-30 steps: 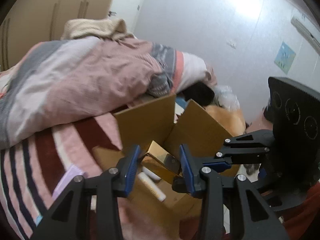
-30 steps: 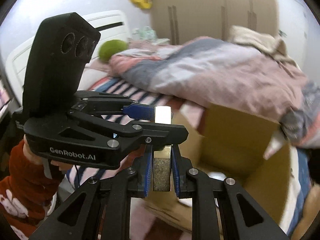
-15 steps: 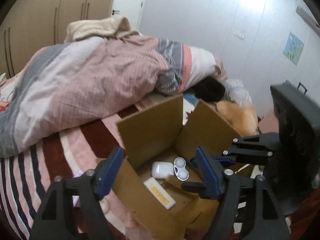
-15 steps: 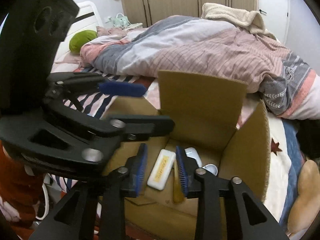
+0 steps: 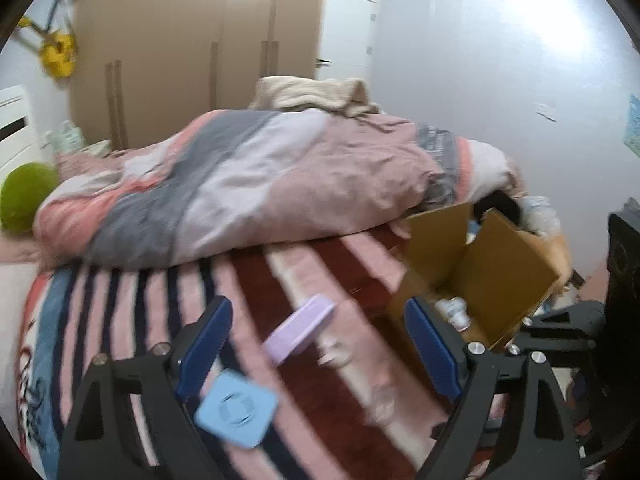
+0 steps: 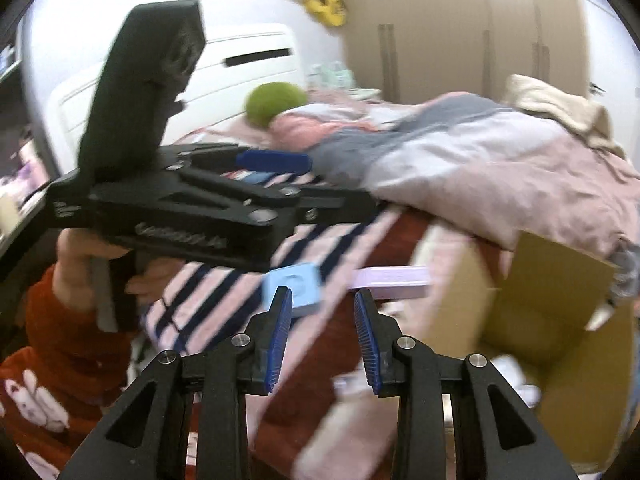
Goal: Organize rigid objects
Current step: 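Grasp the clear perfume bottle with pink cap using the right gripper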
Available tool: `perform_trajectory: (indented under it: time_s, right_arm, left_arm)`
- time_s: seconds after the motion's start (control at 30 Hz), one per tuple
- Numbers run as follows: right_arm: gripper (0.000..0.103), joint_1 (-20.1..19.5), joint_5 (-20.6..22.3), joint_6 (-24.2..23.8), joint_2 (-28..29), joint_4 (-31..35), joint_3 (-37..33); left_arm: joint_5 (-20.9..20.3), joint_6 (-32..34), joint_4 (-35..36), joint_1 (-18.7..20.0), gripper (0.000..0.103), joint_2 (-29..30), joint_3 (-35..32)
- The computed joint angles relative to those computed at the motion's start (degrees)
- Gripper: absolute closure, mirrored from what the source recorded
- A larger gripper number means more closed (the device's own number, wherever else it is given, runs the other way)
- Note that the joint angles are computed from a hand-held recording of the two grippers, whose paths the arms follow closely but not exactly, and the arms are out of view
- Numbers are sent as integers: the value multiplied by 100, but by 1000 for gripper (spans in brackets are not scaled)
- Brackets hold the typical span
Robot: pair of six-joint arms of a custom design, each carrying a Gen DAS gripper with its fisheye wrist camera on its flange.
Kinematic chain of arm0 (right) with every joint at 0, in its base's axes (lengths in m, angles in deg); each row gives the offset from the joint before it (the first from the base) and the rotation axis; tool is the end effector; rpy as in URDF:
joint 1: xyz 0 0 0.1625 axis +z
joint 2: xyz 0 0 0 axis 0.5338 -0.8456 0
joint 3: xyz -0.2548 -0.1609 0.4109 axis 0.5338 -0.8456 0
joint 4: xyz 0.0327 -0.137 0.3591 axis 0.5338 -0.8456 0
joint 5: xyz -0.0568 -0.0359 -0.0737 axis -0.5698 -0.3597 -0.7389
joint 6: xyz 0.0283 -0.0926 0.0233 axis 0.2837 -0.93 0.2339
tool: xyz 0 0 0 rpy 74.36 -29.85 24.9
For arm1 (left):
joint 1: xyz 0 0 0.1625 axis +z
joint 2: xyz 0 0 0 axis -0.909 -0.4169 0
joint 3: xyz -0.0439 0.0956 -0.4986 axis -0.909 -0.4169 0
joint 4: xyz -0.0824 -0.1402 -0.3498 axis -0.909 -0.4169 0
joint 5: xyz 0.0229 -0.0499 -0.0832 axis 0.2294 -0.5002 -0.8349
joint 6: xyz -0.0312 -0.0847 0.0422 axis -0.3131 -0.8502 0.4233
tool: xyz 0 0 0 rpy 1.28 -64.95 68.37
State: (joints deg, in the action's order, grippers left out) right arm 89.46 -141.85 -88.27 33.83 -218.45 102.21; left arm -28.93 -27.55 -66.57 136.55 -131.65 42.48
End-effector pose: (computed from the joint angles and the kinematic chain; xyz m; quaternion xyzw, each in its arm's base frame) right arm 0.5034 -0.6598 0.0331 0.3044 -0.8703 0.3186 0.2202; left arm -0.1101 -0.7946 0.4449 0.4393 0.8496 -0.2572 0.1375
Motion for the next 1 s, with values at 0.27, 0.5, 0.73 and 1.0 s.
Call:
perform_trajectory:
  time_s: [0.27,0.5,0.73,1.0]
  right_arm:
    - [67,-94,-261,370,598,-536,148]
    - [43,-299,-1613,363,1162,-1716,50]
    - [35,-506,-2057,21,1530,-2008,-432]
    - [51,-553,-2208,-615,1825,-2220,-906]
  left_arm:
    - [-304,-160,-474,621,14,-148,468]
    - [-397,-237,-479,837,14,-164,750]
    - [-597,-312,-405,895,14,-160,733]
    - [-557,-322,-337,897,14,-152,699]
